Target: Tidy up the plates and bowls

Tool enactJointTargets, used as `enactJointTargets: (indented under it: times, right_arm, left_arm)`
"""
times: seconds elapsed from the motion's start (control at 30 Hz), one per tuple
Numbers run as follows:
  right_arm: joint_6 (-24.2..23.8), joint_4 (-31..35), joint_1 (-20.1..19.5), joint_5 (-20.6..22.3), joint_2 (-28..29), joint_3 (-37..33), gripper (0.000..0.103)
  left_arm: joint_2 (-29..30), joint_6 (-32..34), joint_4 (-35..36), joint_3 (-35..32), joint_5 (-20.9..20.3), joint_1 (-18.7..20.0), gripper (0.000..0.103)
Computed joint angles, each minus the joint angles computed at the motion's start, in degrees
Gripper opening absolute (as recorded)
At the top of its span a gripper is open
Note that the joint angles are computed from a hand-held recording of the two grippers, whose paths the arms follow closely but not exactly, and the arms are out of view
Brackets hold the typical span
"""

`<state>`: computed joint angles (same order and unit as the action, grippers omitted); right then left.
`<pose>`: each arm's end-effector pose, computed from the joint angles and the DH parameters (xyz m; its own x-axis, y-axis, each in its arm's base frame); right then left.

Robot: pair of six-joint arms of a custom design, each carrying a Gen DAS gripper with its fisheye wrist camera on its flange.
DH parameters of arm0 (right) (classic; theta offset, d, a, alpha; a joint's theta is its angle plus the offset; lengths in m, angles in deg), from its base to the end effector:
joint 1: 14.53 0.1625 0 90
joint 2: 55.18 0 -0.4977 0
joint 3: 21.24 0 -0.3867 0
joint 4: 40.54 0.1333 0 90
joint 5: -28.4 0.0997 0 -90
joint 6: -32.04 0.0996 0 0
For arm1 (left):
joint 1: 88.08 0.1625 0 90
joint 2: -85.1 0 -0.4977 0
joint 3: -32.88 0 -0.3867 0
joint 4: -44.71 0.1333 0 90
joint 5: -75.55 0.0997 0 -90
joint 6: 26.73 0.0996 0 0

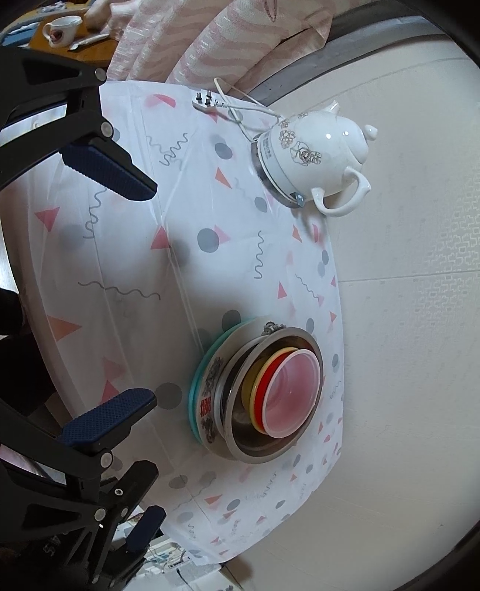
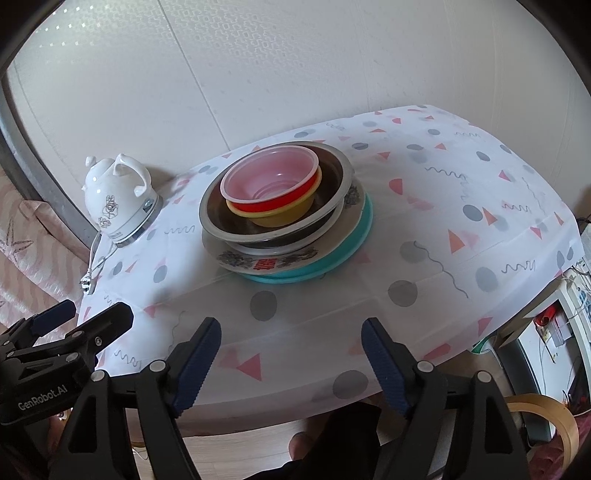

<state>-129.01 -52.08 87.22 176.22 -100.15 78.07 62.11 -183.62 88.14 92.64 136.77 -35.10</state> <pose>0.1597 -0.5273 0.0909 -0.6577 0.6885 0.3056 0.0795 0.4669 -0.8807 -0.2674 -0.6557 0.0224 -0.4562 0.7340 -0.5032 0.8397 0.5422 0.0297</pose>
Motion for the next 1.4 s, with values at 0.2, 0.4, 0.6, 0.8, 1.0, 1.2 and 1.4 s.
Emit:
enactJointTargets:
  times: [0.2,0.4,0.6,0.8,1.0,1.2,1.4]
  right_arm:
    - [0.44,0.58,0.07,0.59,0.18,-0.42,0.080]
    - [0.80,1.08,-0.07,0.67,0.10,-0.54,0.080]
    - [1.94,1.87,-0.13,1.33,0.26,-0.86,0.080]
    - [2.34,2.00,-0.17,1.63,0.29,-1.00,0.080]
    - [2.81,2.22,-0.37,1.51,0.10,-0.87,0.080]
    - [3.12,2.68,-0.38,1.58,0.25,-1.10,0.080]
    - [3.64,2.84,-0.63,1.46,0.06,-0.98,0.080]
  left_arm:
    - [0.34,-0.22,0.54,-0.82,0.17,0.27,0.102]
    - [1.13,-0.83,2.53,-2.07,1.04,0.52,0.102]
    - [1.76,-1.11,4.02,-3.13,2.00,0.75,0.102]
    - [2.60,-1.72,5.77,-4.54,2.61,1.00,0.102]
    - [2.99,-1.80,6.38,-5.04,2.74,1.02,0.102]
    - [3.23,-1.86,6.57,-5.33,2.96,0.99,0.102]
    - [2.99,-2.30,5.89,-5.10,3.03,1.10,0.101]
